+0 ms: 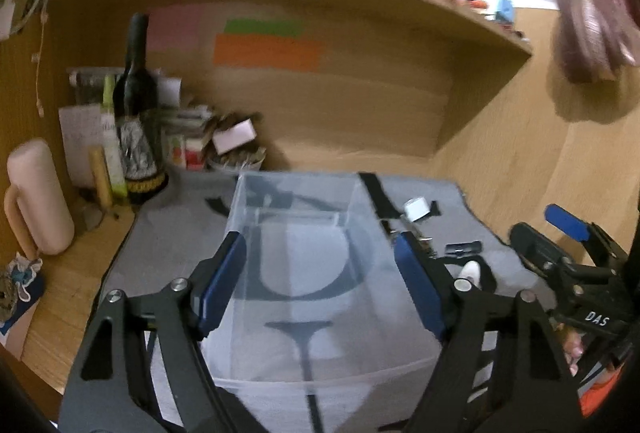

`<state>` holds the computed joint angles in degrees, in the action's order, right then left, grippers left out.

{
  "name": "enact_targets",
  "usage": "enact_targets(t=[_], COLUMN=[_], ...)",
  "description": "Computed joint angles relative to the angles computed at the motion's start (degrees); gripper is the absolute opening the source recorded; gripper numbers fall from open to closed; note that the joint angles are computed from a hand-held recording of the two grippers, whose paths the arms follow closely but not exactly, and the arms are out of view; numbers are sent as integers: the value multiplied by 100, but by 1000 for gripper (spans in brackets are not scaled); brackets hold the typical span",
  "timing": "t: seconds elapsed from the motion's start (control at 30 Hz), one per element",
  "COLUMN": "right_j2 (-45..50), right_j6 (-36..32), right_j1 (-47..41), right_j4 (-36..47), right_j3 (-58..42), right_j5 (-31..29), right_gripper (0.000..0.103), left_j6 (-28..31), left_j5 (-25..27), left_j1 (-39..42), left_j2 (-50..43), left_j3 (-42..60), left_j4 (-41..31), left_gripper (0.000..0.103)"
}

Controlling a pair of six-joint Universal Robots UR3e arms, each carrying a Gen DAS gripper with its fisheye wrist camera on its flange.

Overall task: Organize rigid objects
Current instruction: 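Clamp the clear plastic box wall with the left tool while the right tool reaches the small black item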

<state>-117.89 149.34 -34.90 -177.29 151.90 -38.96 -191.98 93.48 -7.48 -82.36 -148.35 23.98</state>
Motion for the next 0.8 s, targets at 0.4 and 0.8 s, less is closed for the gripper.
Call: enact_targets(t=[0.4, 0.8], right_j2=[1778, 3092], right_j6=[335, 506], right_j1=[1064, 1340], right_j4=[-678, 783], right_j3=[-992, -2768], right_j5=[-1436, -2457], right_gripper=[79, 56], left_j6=[1019, 1789], left_j5=[-1059, -1855], left_j1=[1817, 2406], left_j2=[350, -392], left_j3=[280, 1195], left_j4=[-1860, -3558], left_gripper=[58, 31])
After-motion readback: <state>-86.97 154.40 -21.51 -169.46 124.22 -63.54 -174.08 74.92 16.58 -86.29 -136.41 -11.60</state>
